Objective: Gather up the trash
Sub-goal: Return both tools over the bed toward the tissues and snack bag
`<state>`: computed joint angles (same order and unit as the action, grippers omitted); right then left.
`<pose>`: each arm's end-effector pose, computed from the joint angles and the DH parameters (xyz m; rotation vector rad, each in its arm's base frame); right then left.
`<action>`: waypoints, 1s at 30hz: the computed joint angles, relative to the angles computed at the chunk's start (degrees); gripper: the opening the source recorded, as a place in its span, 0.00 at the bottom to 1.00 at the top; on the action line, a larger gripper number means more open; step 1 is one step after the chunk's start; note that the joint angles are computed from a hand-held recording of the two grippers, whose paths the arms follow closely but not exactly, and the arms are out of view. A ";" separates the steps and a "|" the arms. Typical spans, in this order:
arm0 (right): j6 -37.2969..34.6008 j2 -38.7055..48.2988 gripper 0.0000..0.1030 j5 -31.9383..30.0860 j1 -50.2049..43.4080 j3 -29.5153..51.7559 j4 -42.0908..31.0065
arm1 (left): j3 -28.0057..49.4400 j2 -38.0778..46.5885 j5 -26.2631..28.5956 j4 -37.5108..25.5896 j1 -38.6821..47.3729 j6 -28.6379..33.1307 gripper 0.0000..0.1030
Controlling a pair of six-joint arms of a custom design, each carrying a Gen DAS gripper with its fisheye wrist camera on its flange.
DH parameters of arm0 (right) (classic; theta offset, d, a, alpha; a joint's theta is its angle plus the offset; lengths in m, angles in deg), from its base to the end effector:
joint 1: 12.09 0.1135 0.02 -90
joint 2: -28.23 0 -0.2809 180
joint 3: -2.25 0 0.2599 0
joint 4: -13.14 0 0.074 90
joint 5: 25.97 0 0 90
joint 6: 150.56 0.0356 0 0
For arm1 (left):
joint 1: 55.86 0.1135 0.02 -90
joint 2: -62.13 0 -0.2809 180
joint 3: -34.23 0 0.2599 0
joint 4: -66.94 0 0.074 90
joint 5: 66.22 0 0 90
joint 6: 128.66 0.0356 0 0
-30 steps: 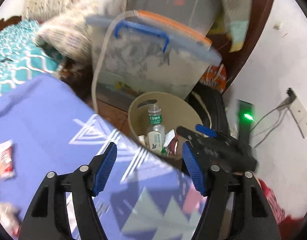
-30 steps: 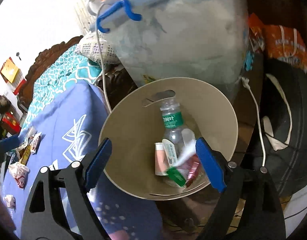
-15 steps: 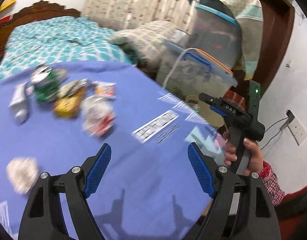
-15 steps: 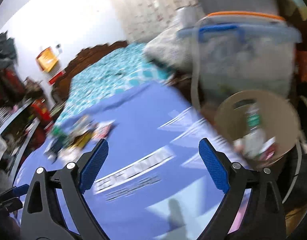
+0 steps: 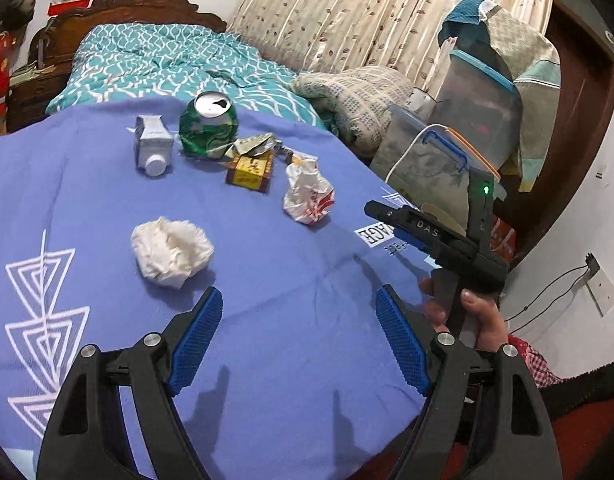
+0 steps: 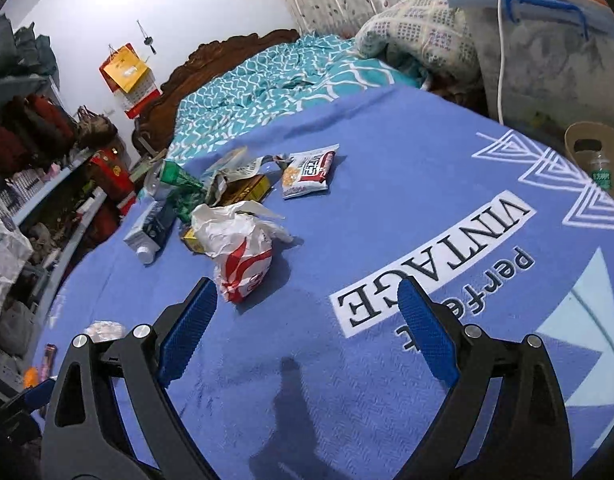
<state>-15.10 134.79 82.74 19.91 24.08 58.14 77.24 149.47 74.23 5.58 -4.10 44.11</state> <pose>0.1814 0.0999 0.0551 0.4344 2.2043 0.3697 0.1248 0.1140 0.1194 0.4773 2.2863 -0.7205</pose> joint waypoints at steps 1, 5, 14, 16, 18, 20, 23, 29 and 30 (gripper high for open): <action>0.14 -0.53 0.89 0.57 -0.03 -0.71 0.34 | 0.27 0.73 -0.21 -0.18 0.26 0.50 0.73; 2.56 1.96 0.89 -4.81 -5.42 -4.14 7.32 | 0.33 1.31 -0.11 -0.28 -0.40 0.20 0.73; 5.63 9.42 0.89 -9.06 -9.55 -6.47 19.00 | -1.02 0.83 -0.22 2.52 -2.07 -2.46 0.73; 5.35 8.42 0.89 -8.38 -8.79 -6.04 17.48 | -0.96 1.26 -0.23 3.31 -2.36 -3.19 0.73; 5.00 7.59 0.89 -7.85 -8.14 -5.51 16.08 | -0.87 1.66 -0.20 3.99 -2.80 -3.93 0.73; 4.76 7.49 0.89 -7.62 -7.91 -5.47 15.94 | -0.89 1.76 -0.15 4.48 -3.18 -4.55 0.73; 4.73 7.29 0.89 -7.66 -7.79 -5.19 15.31 | -1.03 1.98 -0.14 5.53 -4.12 -5.79 0.73; 4.80 6.72 0.89 -7.71 -7.55 -4.85 13.98 | -1.18 2.73 -0.20 6.85 -4.68 -6.92 0.73; 4.79 6.47 0.89 -7.68 -7.50 -4.74 13.52 | -1.11 2.96 -0.23 7.12 -4.79 -7.22 0.73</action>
